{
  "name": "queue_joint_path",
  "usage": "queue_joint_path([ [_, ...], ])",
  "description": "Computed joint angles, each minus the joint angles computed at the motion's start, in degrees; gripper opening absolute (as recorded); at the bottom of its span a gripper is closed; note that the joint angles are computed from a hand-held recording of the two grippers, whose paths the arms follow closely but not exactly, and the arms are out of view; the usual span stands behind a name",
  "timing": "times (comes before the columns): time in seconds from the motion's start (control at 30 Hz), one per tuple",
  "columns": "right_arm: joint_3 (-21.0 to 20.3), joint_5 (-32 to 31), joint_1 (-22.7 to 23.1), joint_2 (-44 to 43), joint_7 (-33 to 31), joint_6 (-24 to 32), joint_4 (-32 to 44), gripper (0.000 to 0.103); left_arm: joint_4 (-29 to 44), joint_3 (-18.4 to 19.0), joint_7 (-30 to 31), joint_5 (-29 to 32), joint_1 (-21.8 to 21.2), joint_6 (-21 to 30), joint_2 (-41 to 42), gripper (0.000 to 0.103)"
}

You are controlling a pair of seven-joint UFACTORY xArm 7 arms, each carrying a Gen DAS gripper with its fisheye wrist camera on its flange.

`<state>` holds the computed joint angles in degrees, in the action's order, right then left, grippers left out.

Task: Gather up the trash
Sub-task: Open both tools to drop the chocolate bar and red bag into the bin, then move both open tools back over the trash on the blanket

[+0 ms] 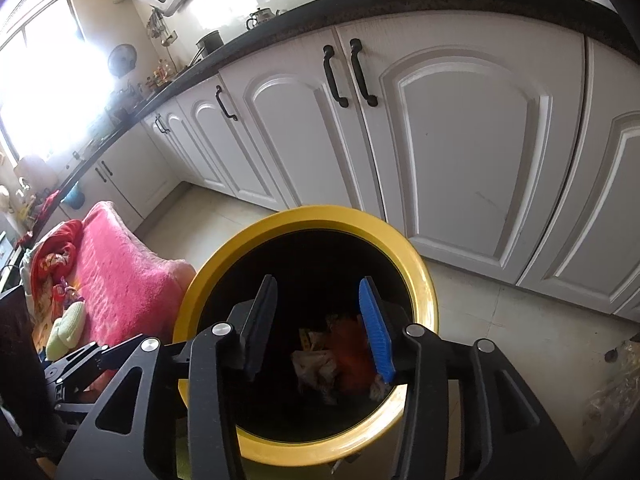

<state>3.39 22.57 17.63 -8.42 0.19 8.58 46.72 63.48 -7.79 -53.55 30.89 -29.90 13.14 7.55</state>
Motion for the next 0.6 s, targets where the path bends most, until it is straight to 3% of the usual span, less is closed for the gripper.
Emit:
queue_joint_path([
  [0.17, 1.01, -2.93, -0.96, -0.93, 3.15, -1.44, -0.88, 0.055, -1.75, 0.93, -7.53, 6.84, 0.1, 0.02, -3.17, 0.092],
  [0.27, 1.32, -4.82, -0.94, -1.53, 4.6, -2.45, -1.28, 0.06, -2.62, -0.14, -9.48, 7.7, 1.67, -0.28, -4.53, 0.092],
  [0.37, 2.07, -7.52, -1.37, -2.2, 6.69, -3.49, -1.68, 0.072, -2.85, -1.04, -13.78, 12.92, 2.68, 1.18, -6.05, 0.092],
  [0.6, 4.73, -15.6, -3.93, -4.29, 13.64, -6.35, -2.78, 0.08, -4.24, -4.01, -20.69, 20.24, 5.99, 3.3, -9.72, 0.092],
])
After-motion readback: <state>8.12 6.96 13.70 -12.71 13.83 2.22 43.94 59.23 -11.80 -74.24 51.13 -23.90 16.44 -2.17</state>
